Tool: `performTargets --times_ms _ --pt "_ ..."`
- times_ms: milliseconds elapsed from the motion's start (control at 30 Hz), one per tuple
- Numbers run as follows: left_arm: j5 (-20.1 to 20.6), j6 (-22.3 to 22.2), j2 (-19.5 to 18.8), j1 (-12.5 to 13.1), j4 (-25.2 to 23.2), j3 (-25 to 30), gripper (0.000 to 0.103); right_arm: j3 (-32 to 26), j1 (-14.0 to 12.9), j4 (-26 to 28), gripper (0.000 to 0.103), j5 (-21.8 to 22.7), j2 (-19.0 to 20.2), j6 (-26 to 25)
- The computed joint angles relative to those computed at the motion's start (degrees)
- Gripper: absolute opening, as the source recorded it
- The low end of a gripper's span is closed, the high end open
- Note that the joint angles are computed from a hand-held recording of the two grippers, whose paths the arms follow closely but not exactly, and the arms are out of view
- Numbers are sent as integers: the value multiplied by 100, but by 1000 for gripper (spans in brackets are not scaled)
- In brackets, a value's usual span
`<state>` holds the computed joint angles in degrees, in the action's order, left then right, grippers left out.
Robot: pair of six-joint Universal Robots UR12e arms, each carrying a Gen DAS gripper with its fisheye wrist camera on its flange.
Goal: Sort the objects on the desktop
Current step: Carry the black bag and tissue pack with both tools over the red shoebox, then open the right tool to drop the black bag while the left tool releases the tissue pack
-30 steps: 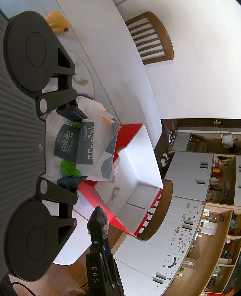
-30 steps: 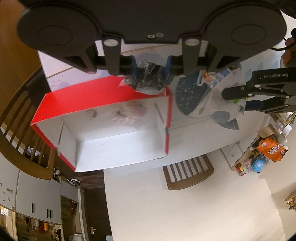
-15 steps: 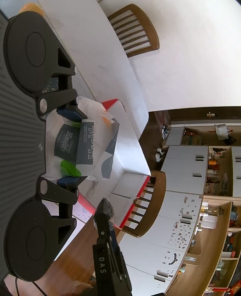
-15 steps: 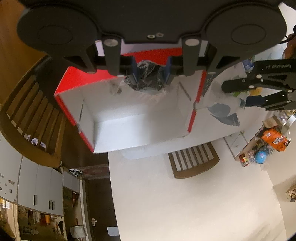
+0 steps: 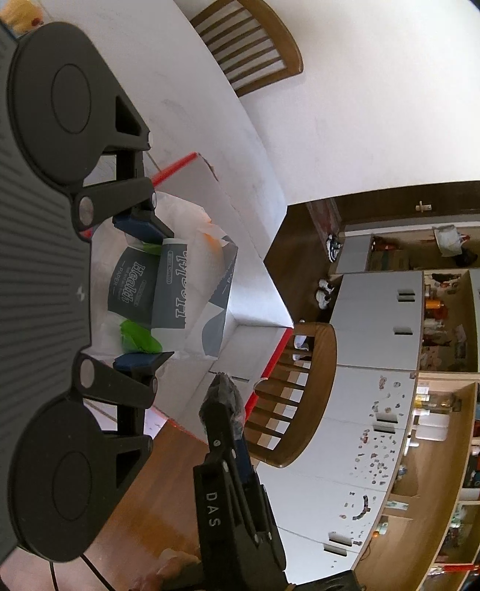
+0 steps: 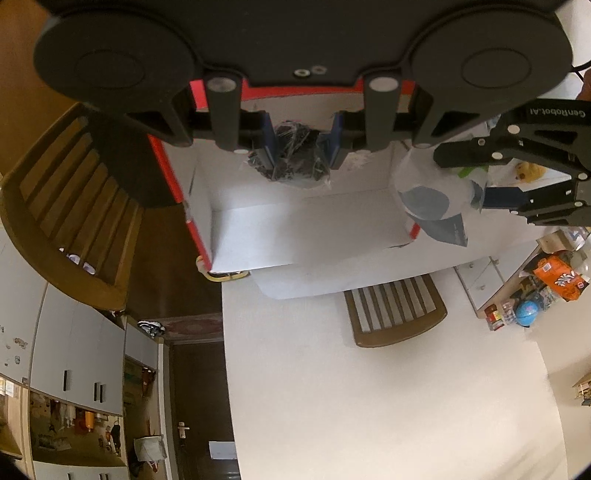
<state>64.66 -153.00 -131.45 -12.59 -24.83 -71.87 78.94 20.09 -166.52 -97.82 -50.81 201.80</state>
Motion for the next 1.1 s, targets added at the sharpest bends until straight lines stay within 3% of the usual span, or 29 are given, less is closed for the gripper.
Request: performTargets --times_ms 433,933,1100 --pt "203 142 -614 -220 -908 1138 58 -58 -148 235 29 222 50 -163" --pt "580 -80 -1589 -437 -2875 3053 58 -434 -237 917 29 624 294 -424" --pt "717 -93 -1837 -486 -3302 3496 58 -553 -276 1222 29 775 353 -639"
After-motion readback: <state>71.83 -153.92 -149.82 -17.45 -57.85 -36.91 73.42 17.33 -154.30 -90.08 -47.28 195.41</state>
